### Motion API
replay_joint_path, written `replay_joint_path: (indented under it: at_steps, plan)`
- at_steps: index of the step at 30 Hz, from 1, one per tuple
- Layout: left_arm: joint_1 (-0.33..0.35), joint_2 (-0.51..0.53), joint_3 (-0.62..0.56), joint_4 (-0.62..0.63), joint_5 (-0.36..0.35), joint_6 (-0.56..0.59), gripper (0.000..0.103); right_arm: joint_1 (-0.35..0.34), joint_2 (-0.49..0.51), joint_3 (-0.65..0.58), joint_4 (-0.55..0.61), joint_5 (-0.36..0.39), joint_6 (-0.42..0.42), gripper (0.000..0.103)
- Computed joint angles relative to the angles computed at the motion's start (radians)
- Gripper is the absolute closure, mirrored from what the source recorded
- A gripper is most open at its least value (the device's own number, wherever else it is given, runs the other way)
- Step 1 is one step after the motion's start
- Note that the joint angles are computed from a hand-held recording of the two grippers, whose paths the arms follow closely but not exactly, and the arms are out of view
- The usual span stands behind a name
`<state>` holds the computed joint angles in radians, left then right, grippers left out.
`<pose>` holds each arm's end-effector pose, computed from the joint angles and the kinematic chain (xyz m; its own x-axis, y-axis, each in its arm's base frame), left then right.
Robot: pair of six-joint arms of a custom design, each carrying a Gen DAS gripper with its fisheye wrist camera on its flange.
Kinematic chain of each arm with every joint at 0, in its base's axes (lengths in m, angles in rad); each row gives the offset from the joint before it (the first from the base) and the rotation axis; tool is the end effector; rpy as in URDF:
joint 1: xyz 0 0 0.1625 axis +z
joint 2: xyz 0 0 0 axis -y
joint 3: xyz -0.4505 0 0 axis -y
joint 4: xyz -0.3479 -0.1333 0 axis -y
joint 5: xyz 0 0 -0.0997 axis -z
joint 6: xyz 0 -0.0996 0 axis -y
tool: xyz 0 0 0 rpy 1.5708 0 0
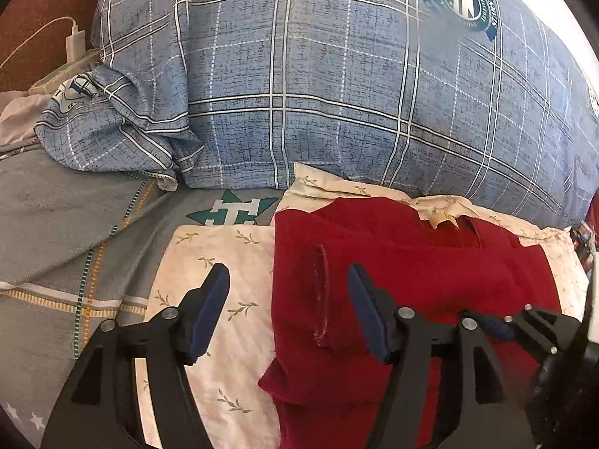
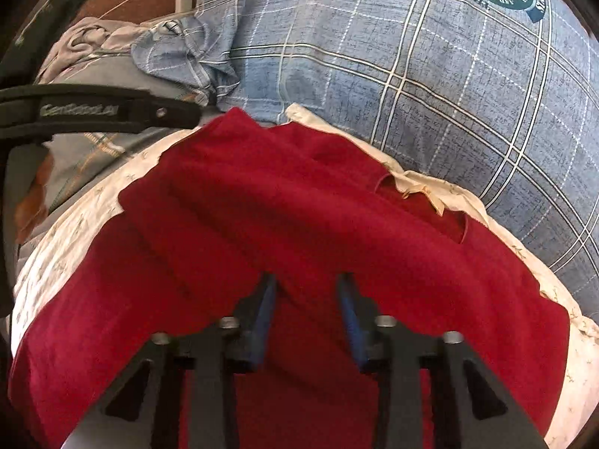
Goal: Fold small clothes
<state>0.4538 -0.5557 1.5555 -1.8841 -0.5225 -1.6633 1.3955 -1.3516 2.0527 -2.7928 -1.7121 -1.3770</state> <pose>-0.4577 -0.4676 0.0058 -0.7176 -0.4013 -0.5692 0.2095 0.6551 -0.7260 0.0304 -0.5125 0.3419 -0.3338 -0.7915 0.5119 -0.9155 0.4016 0.0240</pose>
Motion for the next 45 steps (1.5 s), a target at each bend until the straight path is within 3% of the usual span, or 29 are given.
replay_joint_path:
  at_steps: [2, 5, 8, 10, 13, 14, 15, 16, 18, 22, 25, 28, 33, 36, 39, 42, 45]
  plan:
    - [-0.003, -0.001, 0.000, 0.002, 0.000, -0.004, 0.038, 0.004, 0.002, -0.016, 0.026, -0.004, 0.030, 0.095]
    - [-0.013, -0.003, 0.005, 0.004, 0.023, -0.010, 0.038, 0.006, -0.030, -0.042, 0.135, 0.011, 0.080, 0.096]
    - [-0.022, 0.003, -0.010, 0.051, 0.044, -0.038, 0.035, -0.013, -0.078, -0.051, 0.244, 0.043, 0.075, 0.096]
    - [-0.016, 0.017, -0.025, 0.047, 0.050, -0.028, 0.034, -0.020, -0.078, -0.035, 0.222, 0.032, 0.068, 0.095]
    - [-0.005, 0.039, -0.032, -0.018, 0.040, 0.035, 0.034, -0.035, -0.089, -0.048, 0.264, 0.036, 0.084, 0.086]
    - [-0.003, 0.046, -0.041, 0.003, 0.040, 0.031, 0.034, -0.039, -0.103, -0.070, 0.313, 0.046, 0.099, 0.072]
    - [0.000, 0.054, -0.054, 0.033, 0.037, 0.020, 0.034, -0.047, -0.119, -0.092, 0.350, 0.063, 0.116, 0.065]
    - [0.005, 0.060, -0.060, 0.051, 0.032, 0.012, 0.034, -0.062, -0.135, -0.104, 0.346, 0.090, 0.129, 0.057]
    - [0.013, 0.064, -0.057, 0.051, 0.022, 0.002, 0.034, -0.089, -0.146, -0.127, 0.273, 0.112, 0.184, 0.057]
    - [0.028, 0.077, -0.054, 0.041, 0.003, -0.010, 0.034, -0.112, -0.072, -0.232, 0.165, 0.012, 0.320, 0.058]
    - [0.033, 0.087, -0.059, 0.045, 0.005, -0.004, 0.033, -0.128, -0.003, -0.283, 0.060, -0.058, 0.341, 0.077]
    - [0.040, 0.097, -0.070, 0.048, 0.008, 0.005, 0.032, -0.150, 0.025, -0.313, 0.021, -0.035, 0.345, 0.078]
    - [0.046, 0.104, -0.078, 0.047, 0.010, 0.012, 0.030, -0.160, 0.033, -0.357, 0.063, -0.031, 0.395, 0.078]
    - [0.045, 0.106, -0.081, 0.053, 0.013, 0.015, 0.030, -0.158, 0.001, -0.348, 0.080, -0.028, 0.396, 0.071]
    - [0.046, 0.106, -0.076, 0.041, 0.015, 0.017, 0.030, -0.166, -0.050, -0.323, 0.128, 0.015, 0.378, 0.073]
    - [0.047, 0.111, -0.079, 0.047, 0.017, 0.012, 0.029, -0.155, -0.032, -0.289, 0.051, -0.048, 0.335, 0.073]
    - [0.048, 0.108, -0.074, 0.037, 0.014, 0.020, 0.028, -0.173, -0.023, -0.297, 0.051, -0.029, 0.355, 0.067]
